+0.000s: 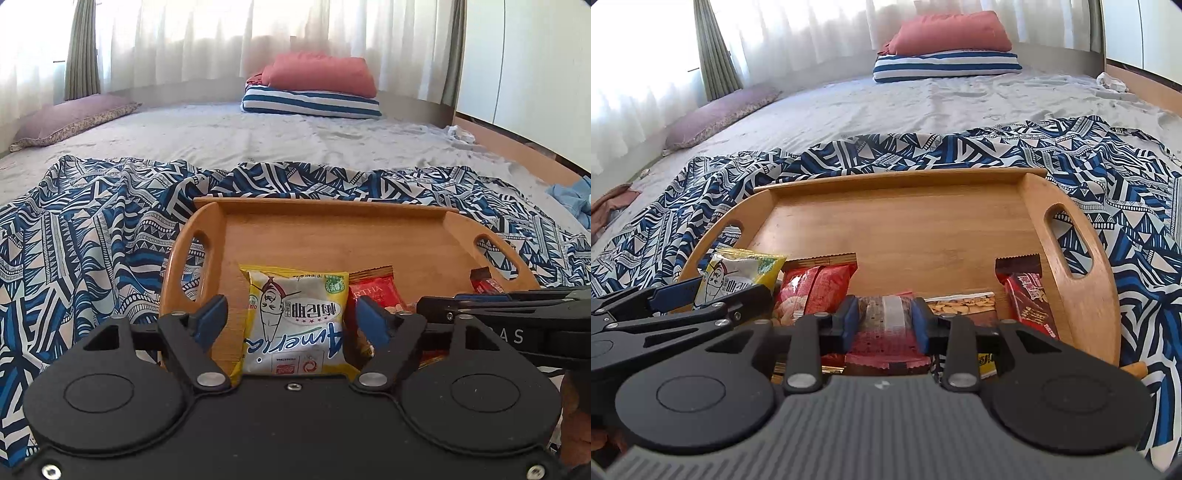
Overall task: Organize snacks
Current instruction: 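Open both tools on the tray and lift them away, then grasp a red chocolate bar with the left tool while the right tool grasps the white sugar packet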
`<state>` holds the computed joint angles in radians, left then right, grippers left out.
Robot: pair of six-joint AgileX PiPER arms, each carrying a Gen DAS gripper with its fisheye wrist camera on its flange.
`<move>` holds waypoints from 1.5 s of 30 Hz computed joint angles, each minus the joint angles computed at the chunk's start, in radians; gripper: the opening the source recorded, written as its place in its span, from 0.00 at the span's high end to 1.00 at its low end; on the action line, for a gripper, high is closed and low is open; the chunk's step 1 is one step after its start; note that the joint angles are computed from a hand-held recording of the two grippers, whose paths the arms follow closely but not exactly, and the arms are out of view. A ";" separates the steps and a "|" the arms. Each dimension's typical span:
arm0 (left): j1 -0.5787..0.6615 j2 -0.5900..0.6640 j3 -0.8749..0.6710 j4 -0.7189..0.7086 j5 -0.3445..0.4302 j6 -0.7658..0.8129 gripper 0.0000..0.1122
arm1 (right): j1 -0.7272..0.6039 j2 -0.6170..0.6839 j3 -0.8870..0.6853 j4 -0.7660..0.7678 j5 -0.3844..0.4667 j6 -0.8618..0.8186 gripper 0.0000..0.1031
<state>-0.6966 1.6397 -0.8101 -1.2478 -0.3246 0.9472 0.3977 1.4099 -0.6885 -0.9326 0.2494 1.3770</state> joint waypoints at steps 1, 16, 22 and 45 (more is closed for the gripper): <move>-0.003 -0.006 0.003 -0.009 -0.006 0.010 0.26 | 0.002 -0.008 0.002 -0.003 0.004 -0.001 0.45; -0.050 -0.180 0.123 -0.038 -0.016 0.088 0.09 | 0.118 -0.189 0.083 -0.110 0.181 0.054 0.19; -0.121 -0.282 0.228 -0.025 -0.068 0.098 0.09 | 0.213 -0.307 0.151 -0.130 0.271 0.057 0.10; -0.163 -0.319 0.404 0.524 0.030 -0.497 0.19 | 0.764 -0.449 0.354 -0.152 0.729 0.356 0.00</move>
